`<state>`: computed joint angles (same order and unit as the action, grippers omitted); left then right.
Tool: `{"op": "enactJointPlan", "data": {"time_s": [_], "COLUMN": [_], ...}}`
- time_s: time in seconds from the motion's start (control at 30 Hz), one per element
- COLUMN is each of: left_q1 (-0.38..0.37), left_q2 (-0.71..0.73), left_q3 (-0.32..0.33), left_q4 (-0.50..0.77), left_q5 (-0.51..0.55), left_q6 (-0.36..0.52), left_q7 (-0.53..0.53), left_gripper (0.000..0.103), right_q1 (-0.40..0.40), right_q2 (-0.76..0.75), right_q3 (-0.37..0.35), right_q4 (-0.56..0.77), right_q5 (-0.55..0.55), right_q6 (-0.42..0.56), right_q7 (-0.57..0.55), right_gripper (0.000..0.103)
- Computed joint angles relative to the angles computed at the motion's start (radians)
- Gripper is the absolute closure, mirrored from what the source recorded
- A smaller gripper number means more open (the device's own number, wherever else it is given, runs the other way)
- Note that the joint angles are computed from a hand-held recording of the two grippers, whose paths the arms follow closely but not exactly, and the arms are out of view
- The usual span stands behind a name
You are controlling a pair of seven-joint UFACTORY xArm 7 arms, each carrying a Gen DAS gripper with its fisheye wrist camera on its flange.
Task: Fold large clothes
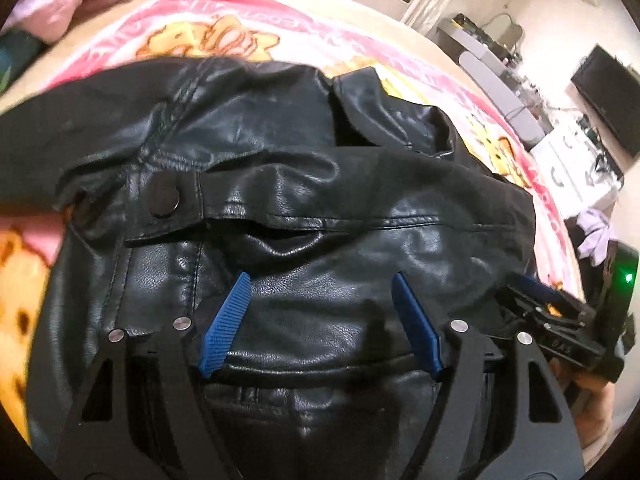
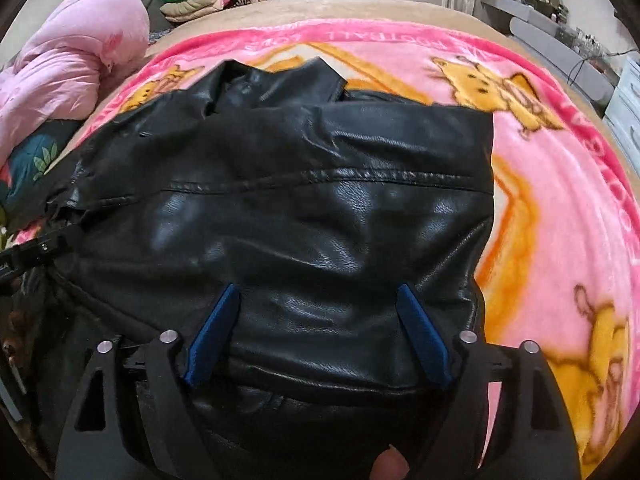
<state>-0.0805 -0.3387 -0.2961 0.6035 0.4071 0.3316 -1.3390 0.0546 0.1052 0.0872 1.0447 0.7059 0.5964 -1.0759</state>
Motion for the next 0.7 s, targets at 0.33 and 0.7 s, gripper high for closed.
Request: {"op": "enactJointPlan", "data": {"time_s": [0.33, 0.7], "left_q1": [-0.003, 0.031], "left_q2": [-0.060, -0.155], "left_q3": [-0.012, -0.029], "left_q4": [-0.007, -0.028], "left_q5": [-0.015, 0.006], "left_q6": [-0.006, 0.099], "left_q7": [0.013, -0.018], "left_gripper": [0.012, 0.009], "right_q1": [0.014, 0.092], "right_q2": [-0.081, -0.182], "right_q3": [-0.015, -0.034], "right_q4": [-0.028, -0.116], "right_q5": [0.191, 0.300], "right_q6": [0.066, 0.002], "right_q7": [-0.143, -0.266], "right_gripper": [0.005, 0.005]}}
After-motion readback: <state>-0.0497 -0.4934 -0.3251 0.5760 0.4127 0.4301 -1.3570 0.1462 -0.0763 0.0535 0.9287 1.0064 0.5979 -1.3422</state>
